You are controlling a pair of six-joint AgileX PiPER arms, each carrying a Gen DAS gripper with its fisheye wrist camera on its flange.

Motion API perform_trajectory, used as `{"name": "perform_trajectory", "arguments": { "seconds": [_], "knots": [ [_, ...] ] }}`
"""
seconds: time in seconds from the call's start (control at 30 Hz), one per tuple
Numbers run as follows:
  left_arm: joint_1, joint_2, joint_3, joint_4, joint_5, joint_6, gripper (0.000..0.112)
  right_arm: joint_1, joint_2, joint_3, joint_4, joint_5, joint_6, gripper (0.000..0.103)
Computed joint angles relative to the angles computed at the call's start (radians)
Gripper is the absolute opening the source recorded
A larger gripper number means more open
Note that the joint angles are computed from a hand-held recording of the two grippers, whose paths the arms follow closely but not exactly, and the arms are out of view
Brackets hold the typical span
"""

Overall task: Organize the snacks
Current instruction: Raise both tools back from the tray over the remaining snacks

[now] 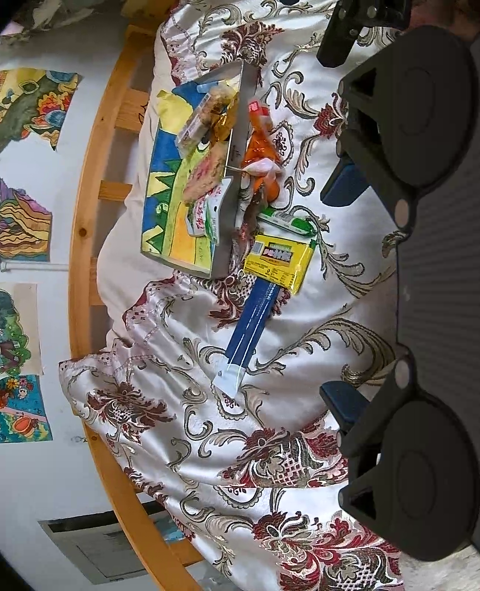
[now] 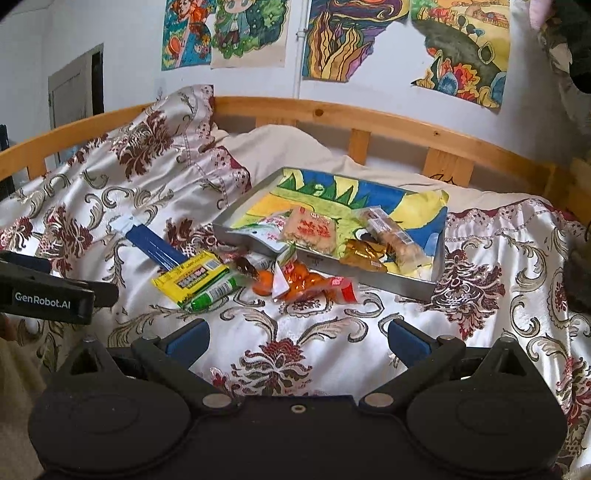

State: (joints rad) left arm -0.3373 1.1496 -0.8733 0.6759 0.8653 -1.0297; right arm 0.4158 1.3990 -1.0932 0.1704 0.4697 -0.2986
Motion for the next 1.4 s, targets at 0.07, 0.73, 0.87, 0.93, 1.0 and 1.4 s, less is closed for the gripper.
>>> {"name": "perform_trajectory", "arguments": {
  "seconds": [0.07, 0.73, 0.87, 0.93, 1.0, 1.4],
  "knots": [
    [0.001, 0.004, -0.003, -0.007, 0.005, 0.011, 0.102, 0.004, 0.006, -0.005, -0.022, 0.01, 0.021, 0.102],
    [0.033, 0.025, -0.02, -0.03, -0.036, 0.068, 0.102, -0.016, 0.052, -0.072, 0.004, 0.07, 0.023, 0.102],
    [0.042, 0.027, -0.019, -0.046, -0.062, 0.086, 0.102, -0.027, 0.062, -0.082, 0.011, 0.08, 0.031, 0.102],
    [0.046, 0.023, -0.015, -0.055, -0.075, 0.098, 0.102, -0.028, 0.065, -0.085, 0.004, 0.084, 0.039, 0.102],
    [0.05, 0.024, -0.017, -0.064, -0.09, 0.118, 0.102, -0.026, 0.066, -0.088, -0.001, 0.088, 0.044, 0.102],
    [0.089, 0.084, -0.058, -0.105, -0.16, 0.268, 0.102, -0.04, 0.076, -0.131, 0.012, 0.126, 0.027, 0.102]
  ]
}}
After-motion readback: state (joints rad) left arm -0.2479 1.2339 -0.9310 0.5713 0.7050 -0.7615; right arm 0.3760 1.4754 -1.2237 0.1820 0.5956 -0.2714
